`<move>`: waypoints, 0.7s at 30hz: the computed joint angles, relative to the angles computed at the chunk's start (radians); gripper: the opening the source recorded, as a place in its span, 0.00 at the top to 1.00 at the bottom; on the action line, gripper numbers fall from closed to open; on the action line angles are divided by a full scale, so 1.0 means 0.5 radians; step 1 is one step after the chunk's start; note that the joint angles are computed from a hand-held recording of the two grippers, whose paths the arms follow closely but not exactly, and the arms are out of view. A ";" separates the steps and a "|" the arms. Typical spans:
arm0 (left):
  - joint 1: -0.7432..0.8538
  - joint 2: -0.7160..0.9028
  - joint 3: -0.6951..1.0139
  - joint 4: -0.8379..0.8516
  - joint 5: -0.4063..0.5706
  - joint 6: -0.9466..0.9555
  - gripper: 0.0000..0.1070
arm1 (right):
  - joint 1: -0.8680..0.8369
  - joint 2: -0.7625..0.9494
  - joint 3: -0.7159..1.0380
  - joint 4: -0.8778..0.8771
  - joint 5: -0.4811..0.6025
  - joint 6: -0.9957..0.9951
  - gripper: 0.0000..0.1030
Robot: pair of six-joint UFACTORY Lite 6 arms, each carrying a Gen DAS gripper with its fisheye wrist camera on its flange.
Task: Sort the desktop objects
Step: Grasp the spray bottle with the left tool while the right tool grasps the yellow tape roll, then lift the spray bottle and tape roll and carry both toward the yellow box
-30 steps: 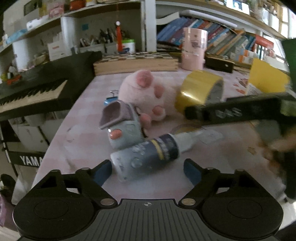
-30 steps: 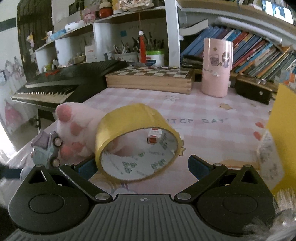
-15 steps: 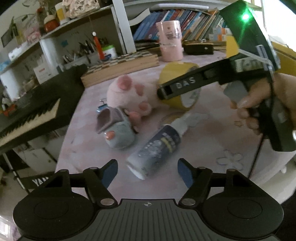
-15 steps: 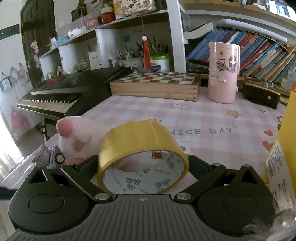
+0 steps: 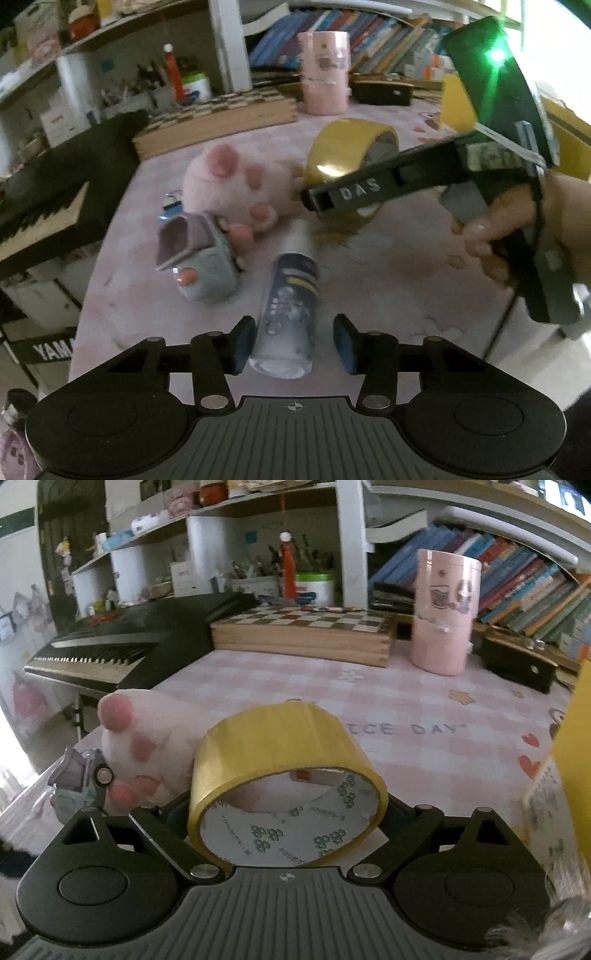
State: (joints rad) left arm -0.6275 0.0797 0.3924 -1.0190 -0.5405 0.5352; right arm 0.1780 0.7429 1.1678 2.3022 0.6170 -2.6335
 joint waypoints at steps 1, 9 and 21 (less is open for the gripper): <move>-0.028 0.020 0.013 -0.030 -0.013 0.044 0.58 | -0.013 0.001 -0.002 0.001 -0.003 0.010 0.08; 0.064 0.222 0.154 0.217 -0.079 -0.169 0.66 | -0.054 -0.144 -0.131 0.045 0.017 0.010 0.08; 0.128 -0.195 -0.036 0.272 0.058 -0.515 0.71 | -0.094 -0.659 -0.471 -0.046 -0.115 0.177 0.08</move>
